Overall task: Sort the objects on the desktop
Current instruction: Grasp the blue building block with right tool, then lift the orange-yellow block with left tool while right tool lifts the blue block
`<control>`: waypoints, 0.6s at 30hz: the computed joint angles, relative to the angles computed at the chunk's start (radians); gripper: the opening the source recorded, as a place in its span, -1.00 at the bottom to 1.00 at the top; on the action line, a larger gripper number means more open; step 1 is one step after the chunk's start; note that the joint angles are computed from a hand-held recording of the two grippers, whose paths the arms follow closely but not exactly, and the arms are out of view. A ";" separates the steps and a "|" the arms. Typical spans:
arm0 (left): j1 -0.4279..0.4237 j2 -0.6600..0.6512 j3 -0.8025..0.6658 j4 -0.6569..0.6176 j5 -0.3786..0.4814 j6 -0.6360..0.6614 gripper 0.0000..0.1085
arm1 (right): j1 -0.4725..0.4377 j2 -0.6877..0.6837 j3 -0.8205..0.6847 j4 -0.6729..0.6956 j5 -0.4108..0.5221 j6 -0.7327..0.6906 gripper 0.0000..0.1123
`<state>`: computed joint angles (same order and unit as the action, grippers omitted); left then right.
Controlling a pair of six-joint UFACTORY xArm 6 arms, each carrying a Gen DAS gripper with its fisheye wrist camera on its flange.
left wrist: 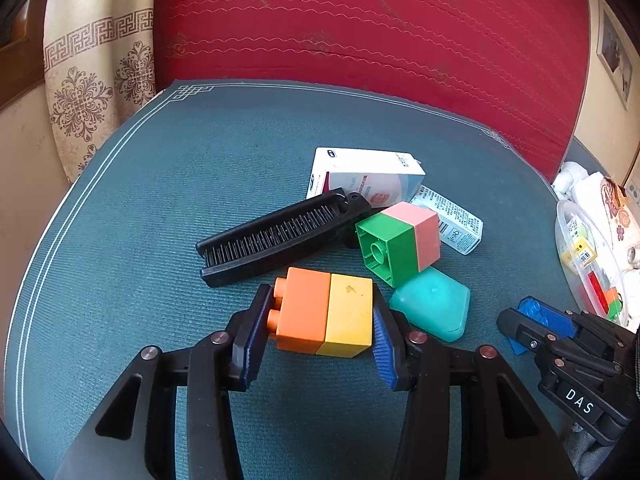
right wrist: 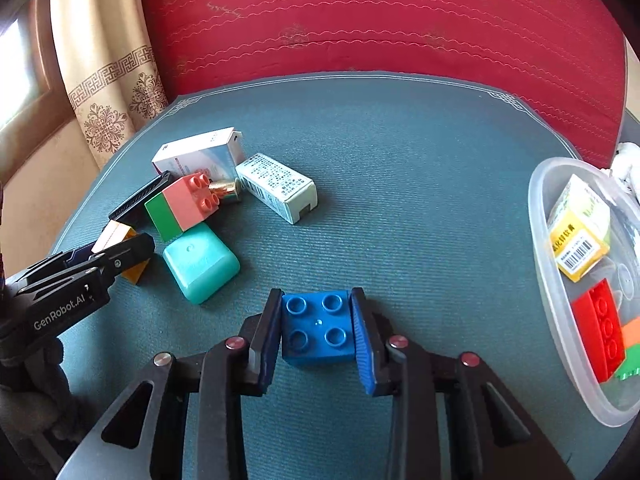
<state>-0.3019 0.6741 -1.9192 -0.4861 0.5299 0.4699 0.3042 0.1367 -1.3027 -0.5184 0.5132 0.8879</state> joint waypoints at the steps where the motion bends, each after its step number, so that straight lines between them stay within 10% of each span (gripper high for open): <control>1: -0.002 -0.009 0.015 -0.005 -0.004 0.004 -0.11 | 0.001 -0.007 0.007 0.002 0.000 0.003 -0.37; 18: -0.049 -0.187 0.285 -0.029 -0.102 0.039 -0.11 | 0.001 -0.163 0.183 -0.007 -0.075 0.051 -0.37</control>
